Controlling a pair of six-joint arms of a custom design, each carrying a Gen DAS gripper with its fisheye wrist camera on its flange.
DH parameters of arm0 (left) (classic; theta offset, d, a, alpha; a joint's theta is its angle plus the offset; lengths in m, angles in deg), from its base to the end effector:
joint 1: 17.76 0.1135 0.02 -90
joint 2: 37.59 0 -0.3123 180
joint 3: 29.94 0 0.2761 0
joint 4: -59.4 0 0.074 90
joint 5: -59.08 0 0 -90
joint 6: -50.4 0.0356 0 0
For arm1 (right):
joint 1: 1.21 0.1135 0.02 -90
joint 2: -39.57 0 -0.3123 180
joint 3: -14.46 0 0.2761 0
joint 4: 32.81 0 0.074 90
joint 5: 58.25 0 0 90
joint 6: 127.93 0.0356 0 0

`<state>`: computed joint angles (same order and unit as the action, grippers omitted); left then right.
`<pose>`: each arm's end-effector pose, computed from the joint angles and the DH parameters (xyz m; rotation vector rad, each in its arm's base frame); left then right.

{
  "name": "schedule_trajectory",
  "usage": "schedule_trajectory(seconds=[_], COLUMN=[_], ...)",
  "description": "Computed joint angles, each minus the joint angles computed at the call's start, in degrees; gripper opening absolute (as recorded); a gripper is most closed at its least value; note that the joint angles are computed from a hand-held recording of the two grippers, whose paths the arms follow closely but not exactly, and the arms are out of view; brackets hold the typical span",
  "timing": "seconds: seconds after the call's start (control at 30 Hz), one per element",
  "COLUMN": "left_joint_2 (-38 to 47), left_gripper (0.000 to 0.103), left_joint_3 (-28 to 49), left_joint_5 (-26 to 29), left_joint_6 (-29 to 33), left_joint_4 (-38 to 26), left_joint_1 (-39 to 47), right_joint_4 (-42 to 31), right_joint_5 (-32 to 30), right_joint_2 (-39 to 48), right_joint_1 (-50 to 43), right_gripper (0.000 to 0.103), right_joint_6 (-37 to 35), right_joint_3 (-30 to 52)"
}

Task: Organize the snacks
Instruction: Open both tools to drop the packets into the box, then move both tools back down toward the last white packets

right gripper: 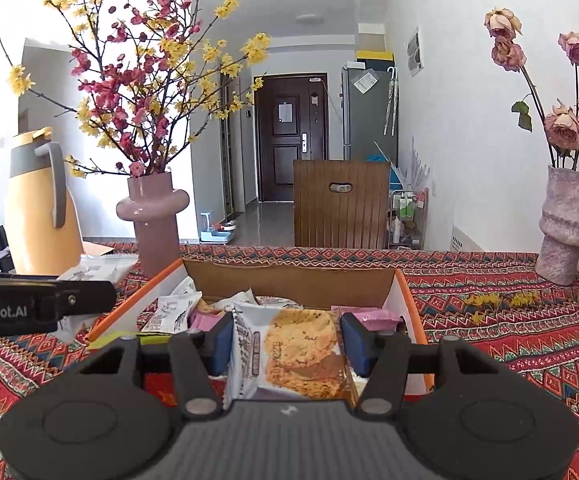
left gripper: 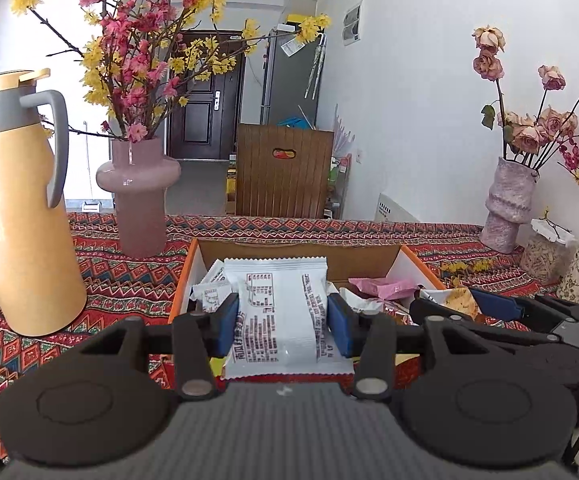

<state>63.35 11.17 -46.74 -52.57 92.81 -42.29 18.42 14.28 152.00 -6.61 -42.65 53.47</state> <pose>0.2906 -0.1219 0.1333 0.0302 2.0156 -0.1359 0.3175 -0.0193 0.0968 -0.1882 1.9345 0.1813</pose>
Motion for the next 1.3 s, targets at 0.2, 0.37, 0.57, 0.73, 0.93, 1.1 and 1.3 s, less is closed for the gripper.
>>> schedule_trajectory(seconds=[0.2,0.37,0.57,0.73,0.93,1.1,1.3], left_joint_2=[5.1,9.5,16.3,19.5,19.2,18.3,17.3], left_gripper=[0.047,0.047,0.047,0.047,0.072,0.103,0.103], left_joint_3=[5.3,9.4,13.2,14.2,12.3,8.3,7.3], left_joint_5=[1.1,1.0,-1.7,-2.6,-1.9,-3.8,-3.3], left_joint_6=[0.1,-0.1,2.1,3.1,1.4,1.6,1.0], left_joint_4=[-0.5,-0.1,3.3,5.4,8.1,15.9,16.4], left_joint_1=[1.7,2.6,2.6,2.8,3.6,2.9,3.0], right_joint_4=[-1.5,0.1,-1.3,-2.2,-0.8,2.6,3.5], right_joint_5=[0.9,1.0,-0.1,0.4,0.6,-0.4,-1.7], right_joint_2=[2.6,6.9,12.0,14.2,14.4,14.0,13.4], right_joint_1=[0.4,-0.2,-1.2,-0.8,-0.8,-1.5,-2.0], right_gripper=[0.055,0.055,0.055,0.055,0.068,0.101,0.103], right_joint_6=[0.9,3.8,5.6,5.6,6.1,8.0,8.5], right_joint_3=[5.0,8.9,13.7,15.4,14.6,12.7,11.8])
